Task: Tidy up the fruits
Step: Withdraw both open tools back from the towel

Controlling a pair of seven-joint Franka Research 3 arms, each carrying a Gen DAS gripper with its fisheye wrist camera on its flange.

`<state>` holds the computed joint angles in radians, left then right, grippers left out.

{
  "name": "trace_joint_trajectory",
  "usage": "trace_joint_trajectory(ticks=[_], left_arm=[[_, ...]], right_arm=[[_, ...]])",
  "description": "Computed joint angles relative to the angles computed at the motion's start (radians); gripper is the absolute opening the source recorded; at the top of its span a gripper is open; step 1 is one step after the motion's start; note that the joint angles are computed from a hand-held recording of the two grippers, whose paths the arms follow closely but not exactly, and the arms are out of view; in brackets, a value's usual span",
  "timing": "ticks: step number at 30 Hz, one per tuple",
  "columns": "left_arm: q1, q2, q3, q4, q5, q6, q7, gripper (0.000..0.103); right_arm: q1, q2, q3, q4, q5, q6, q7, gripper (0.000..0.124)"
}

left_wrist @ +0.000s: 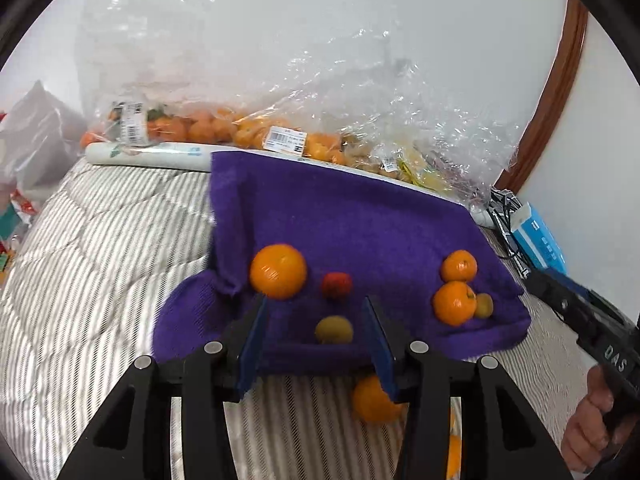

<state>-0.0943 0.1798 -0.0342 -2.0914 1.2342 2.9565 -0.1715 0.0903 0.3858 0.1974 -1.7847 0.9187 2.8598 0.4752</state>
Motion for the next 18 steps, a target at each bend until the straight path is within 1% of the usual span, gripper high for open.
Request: trace_joint_trajectory(ticks=[3,5,9,14,16,18], left_arm=[[-0.002,-0.038,0.0,-0.045,0.043,-0.011,-0.046,0.046],[0.005,-0.058,-0.007,-0.072,0.066,-0.015,-0.076,0.046],[0.025,-0.097,-0.023,-0.131,0.145,-0.01,-0.172,0.046],[0.047,-0.131,-0.047,-0.189,0.242,-0.017,-0.281,0.046],[0.055,-0.135,-0.054,-0.2,0.262,-0.016,-0.306,0.046],[0.061,-0.134,-0.059,-0.204,0.27,-0.011,-0.321,0.046]], right_arm=[[-0.012,-0.057,0.01,-0.083,0.042,-0.013,-0.033,0.051],[-0.012,-0.084,0.004,-0.122,0.071,-0.039,-0.05,0.051],[0.019,-0.128,-0.025,-0.197,0.089,-0.045,-0.059,0.046],[0.041,-0.163,-0.044,-0.256,0.118,-0.067,-0.083,0.044],[0.049,-0.176,-0.048,-0.279,0.136,-0.081,-0.106,0.044],[0.061,-0.182,-0.057,-0.295,0.128,-0.102,-0.104,0.044]])
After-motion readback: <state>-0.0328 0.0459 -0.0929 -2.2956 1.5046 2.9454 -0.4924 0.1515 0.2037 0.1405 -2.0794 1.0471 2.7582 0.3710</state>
